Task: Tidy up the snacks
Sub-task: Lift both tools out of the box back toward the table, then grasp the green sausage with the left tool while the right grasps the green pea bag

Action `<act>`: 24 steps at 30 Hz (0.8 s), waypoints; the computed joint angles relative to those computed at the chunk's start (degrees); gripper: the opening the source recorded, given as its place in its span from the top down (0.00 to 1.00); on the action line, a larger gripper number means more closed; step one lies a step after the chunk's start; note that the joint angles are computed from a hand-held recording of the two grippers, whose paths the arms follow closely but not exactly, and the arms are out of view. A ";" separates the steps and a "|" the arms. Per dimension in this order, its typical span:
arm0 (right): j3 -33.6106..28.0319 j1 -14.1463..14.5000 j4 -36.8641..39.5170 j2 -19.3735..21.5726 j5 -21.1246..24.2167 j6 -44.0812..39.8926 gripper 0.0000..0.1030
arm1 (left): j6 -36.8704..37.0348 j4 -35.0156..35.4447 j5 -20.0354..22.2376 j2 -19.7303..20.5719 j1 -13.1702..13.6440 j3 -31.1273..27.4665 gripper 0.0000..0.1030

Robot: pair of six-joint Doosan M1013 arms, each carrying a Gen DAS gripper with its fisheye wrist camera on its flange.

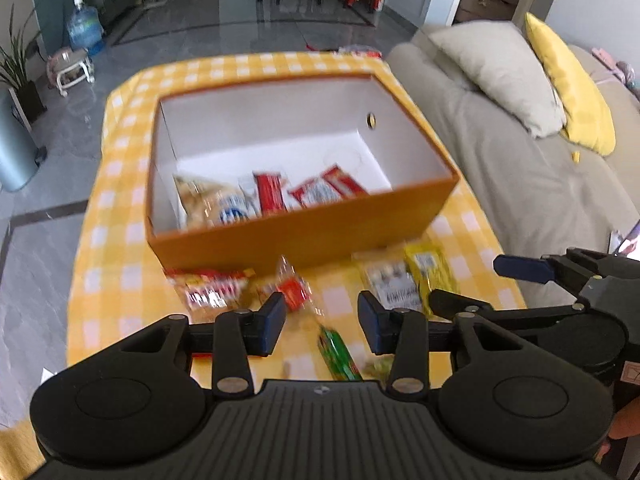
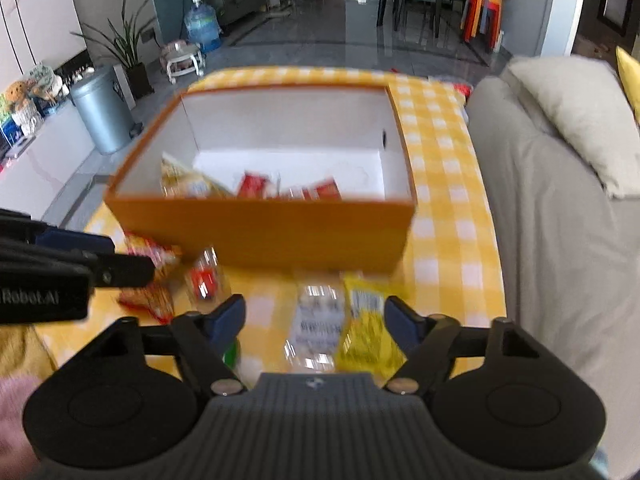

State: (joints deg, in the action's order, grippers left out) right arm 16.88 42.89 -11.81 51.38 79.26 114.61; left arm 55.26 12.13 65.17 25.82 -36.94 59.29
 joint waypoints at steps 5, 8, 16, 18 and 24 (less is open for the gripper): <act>10.24 0.04 1.14 -4.33 -3.51 1.07 0.43 | -0.45 -2.96 0.00 0.12 -0.04 1.58 0.61; 11.05 -0.26 4.73 -4.44 -2.12 2.82 0.45 | -0.23 -5.13 1.29 0.50 0.02 1.98 0.61; 9.65 -1.06 12.57 -2.43 0.61 4.62 0.54 | 1.05 -7.54 5.14 1.61 0.10 2.07 0.64; 7.36 -0.99 12.62 -1.05 2.29 4.67 0.54 | 1.00 -7.66 5.81 1.86 0.26 1.85 0.63; 5.62 -1.45 15.61 0.31 4.12 4.89 0.65 | 0.91 -6.95 7.25 2.42 0.37 1.19 0.63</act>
State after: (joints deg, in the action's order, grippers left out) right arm 22.51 41.43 3.80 51.69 83.38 119.50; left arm 56.17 5.18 72.42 28.24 -36.57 60.48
